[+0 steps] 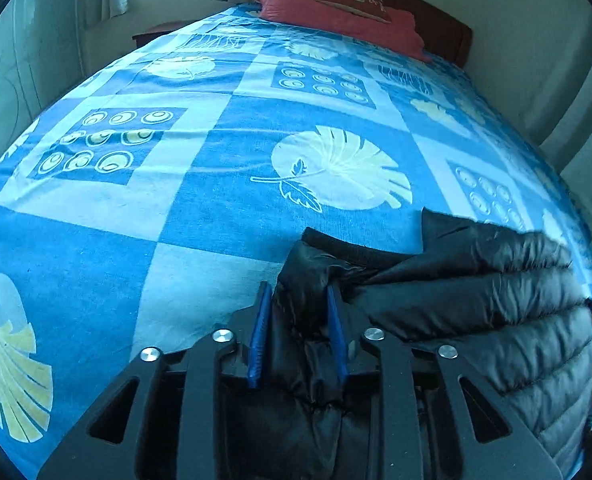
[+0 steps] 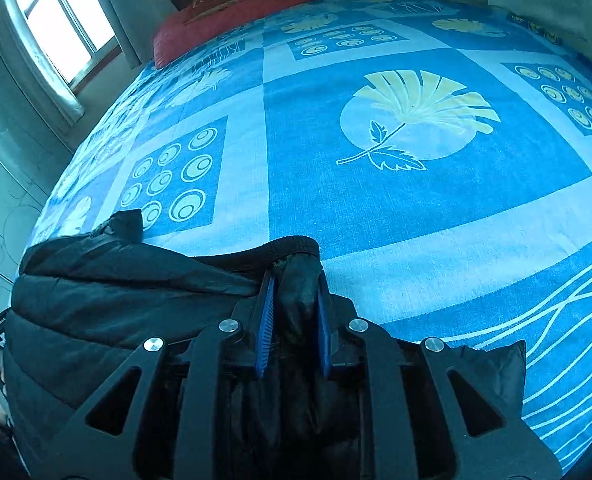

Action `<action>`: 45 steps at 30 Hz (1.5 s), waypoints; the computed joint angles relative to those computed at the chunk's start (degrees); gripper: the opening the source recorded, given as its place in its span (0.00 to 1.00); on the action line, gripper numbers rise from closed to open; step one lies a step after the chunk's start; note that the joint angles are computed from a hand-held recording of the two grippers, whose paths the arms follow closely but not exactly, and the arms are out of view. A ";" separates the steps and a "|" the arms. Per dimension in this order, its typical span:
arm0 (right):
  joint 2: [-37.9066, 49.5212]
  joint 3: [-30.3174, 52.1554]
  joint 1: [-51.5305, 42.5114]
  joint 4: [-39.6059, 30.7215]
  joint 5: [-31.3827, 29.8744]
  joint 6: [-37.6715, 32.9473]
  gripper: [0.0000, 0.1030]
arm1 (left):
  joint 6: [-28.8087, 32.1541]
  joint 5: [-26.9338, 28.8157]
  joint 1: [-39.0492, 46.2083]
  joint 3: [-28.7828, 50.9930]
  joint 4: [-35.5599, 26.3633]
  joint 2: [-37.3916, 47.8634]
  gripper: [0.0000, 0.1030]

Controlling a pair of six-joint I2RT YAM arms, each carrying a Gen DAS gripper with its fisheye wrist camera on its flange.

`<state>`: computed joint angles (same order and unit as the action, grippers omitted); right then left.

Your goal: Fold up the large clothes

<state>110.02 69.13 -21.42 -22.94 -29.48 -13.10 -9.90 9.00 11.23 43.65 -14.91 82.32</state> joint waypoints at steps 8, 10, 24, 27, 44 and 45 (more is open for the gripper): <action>-7.62 -3.39 -3.48 0.71 -0.03 4.68 0.52 | -5.57 9.98 13.54 -0.48 -6.78 -10.99 0.61; -13.91 -7.83 -1.62 2.85 0.67 3.99 0.52 | -6.66 9.98 12.82 -0.06 -8.66 -14.00 0.61; -19.21 -15.25 25.05 8.81 8.38 10.85 0.52 | -20.91 -8.23 -29.35 4.76 2.41 0.30 0.62; -12.82 -13.78 25.94 9.09 10.25 10.18 0.52 | -20.39 -9.47 -29.68 5.26 3.04 5.59 0.62; -24.97 -25.99 16.47 9.38 6.98 4.53 0.52 | -17.52 -13.09 -26.11 -9.09 -4.34 -18.54 0.61; -24.06 -26.38 16.14 10.41 6.40 4.62 0.52 | -17.00 -12.76 -25.82 -9.96 -3.45 -18.28 0.61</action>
